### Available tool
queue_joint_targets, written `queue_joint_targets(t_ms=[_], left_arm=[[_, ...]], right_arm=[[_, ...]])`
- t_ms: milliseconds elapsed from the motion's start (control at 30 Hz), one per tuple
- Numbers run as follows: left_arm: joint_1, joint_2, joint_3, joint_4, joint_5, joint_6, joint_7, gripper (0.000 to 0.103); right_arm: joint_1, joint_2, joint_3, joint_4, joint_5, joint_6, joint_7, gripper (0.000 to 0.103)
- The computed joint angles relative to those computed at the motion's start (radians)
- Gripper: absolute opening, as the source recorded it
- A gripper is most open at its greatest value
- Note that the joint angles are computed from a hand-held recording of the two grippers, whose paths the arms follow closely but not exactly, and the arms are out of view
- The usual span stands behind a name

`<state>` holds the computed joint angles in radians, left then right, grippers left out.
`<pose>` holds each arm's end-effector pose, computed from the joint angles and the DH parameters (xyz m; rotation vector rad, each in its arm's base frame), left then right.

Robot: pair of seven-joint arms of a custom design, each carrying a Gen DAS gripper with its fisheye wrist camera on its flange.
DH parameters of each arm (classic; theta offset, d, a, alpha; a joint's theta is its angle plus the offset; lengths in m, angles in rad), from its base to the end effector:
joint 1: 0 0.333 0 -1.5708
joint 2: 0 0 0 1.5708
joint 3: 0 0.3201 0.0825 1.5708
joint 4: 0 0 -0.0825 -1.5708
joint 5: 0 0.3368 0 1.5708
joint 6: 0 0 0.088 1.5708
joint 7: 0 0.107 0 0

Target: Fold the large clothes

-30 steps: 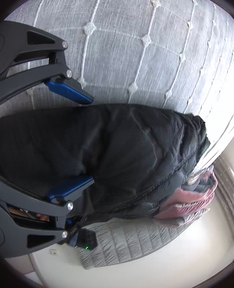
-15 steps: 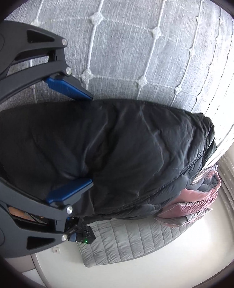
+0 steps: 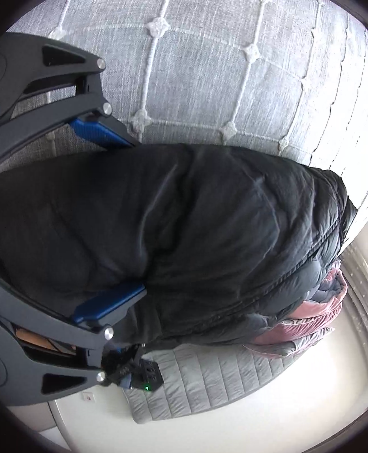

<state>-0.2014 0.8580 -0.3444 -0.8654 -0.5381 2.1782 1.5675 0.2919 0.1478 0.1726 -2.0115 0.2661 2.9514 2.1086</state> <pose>0.7022 -0.3025 0.4811 1.6522 -1.9280 1.0678 0.5386 0.2443 0.5055 -1.3630 1.9002 -0.0656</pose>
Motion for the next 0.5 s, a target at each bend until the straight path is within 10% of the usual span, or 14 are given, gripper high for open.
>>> queue_joint_targets(t_ms=[267,500], left_arm=[[-0.044,0.022,0.014,0.052,0.046,-0.003,-0.028,0.095],[-0.086,0.014,0.043,0.068,0.118,0.054,-0.047,0.069]], right_arm=[[-0.116,0.11,0.143,0.116,0.483,-0.034,-0.391,0.084],[-0.067,0.118,0.111,0.143,0.489,-0.017,-0.474,0.038]])
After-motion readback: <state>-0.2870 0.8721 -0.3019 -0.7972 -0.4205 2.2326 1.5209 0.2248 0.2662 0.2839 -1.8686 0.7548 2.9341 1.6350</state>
